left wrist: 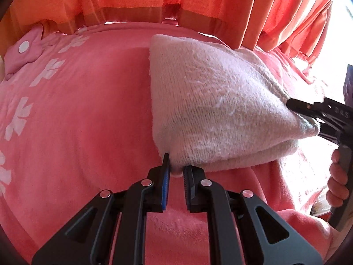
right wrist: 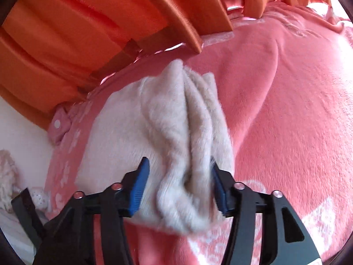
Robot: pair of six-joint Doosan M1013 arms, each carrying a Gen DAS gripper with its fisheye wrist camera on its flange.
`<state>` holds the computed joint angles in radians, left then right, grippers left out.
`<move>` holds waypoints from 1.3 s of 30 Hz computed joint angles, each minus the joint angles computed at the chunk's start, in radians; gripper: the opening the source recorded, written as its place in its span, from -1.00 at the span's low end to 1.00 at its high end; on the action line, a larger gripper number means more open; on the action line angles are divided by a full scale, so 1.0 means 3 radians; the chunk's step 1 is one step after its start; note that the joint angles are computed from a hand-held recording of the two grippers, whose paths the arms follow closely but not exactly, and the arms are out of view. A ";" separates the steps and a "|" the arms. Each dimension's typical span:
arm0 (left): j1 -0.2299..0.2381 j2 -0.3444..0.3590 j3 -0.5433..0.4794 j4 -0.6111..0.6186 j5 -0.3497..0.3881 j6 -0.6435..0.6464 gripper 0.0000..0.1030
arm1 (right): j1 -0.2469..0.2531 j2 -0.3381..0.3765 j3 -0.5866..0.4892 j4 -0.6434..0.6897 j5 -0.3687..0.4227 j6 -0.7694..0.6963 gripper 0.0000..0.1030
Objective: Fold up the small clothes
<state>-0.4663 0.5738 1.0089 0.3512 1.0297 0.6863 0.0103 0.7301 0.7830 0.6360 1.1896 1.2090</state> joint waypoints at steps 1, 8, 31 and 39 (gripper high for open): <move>-0.0003 0.0005 -0.0008 0.0004 0.0017 0.0000 -0.79 | 0.0000 0.0010 -0.0014 -0.0025 0.0053 0.0001 0.11; -0.0015 0.0035 -0.0063 0.0038 0.0113 -0.0025 -0.80 | 0.0017 -0.0024 -0.0009 0.0017 0.0088 -0.0100 -0.58; -0.0029 0.0089 -0.0120 0.0058 0.0212 -0.0011 -0.79 | -0.0015 -0.0063 0.0226 -0.0083 0.0125 -0.0307 -0.51; -0.0046 0.0065 -0.0104 0.0058 0.0203 -0.0078 -0.77 | -0.0049 0.0001 0.0100 0.0114 0.0312 -0.0200 -0.17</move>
